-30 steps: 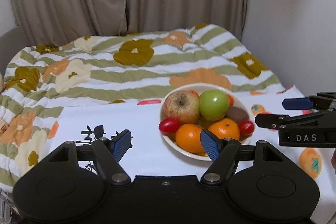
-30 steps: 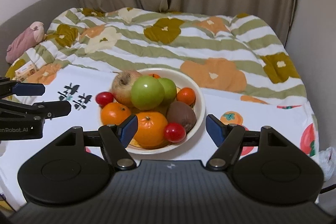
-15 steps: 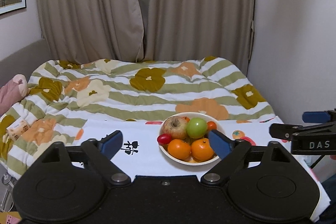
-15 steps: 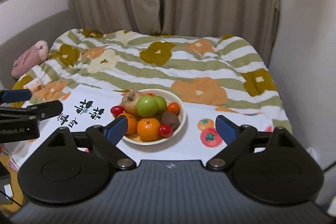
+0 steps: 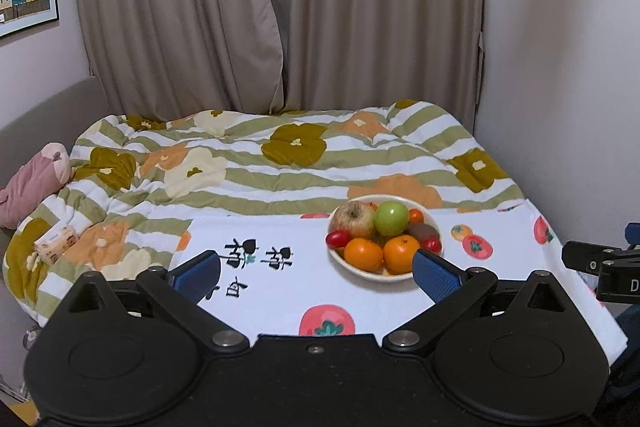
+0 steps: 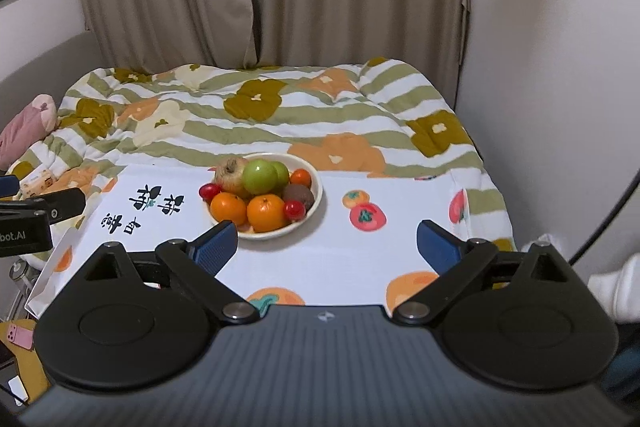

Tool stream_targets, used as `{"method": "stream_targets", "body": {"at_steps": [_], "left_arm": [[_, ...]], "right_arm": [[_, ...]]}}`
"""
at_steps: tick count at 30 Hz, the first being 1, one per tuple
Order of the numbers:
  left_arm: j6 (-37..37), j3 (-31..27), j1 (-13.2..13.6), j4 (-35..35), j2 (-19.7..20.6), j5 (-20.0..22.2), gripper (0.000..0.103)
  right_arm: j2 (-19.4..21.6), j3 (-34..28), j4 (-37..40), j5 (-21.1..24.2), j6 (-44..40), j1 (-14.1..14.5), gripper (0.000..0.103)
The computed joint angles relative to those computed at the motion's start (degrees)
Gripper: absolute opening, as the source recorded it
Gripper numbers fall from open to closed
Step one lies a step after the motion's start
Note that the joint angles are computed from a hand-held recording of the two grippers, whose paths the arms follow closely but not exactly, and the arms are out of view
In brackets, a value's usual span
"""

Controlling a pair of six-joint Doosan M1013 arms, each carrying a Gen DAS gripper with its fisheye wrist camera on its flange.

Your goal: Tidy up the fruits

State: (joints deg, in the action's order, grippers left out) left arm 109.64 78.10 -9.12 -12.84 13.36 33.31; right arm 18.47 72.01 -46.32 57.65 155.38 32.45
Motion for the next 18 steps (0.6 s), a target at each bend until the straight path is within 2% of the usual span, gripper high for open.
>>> {"method": "stream_targets", "body": {"at_steps": [3, 18], "left_arm": [[1.63, 1.08, 0.49, -1.94, -0.56, -0.15, 0.103], [2.49, 2.67, 0.58, -2.17, -1.8, -1.08, 0.103]], "right_arm": [[0.03, 0.28, -0.38, 0.82, 0.97, 0.47, 0.103], [-0.39, 0.84, -0.3, 2.12, 2.26, 1.29, 0.103]]}}
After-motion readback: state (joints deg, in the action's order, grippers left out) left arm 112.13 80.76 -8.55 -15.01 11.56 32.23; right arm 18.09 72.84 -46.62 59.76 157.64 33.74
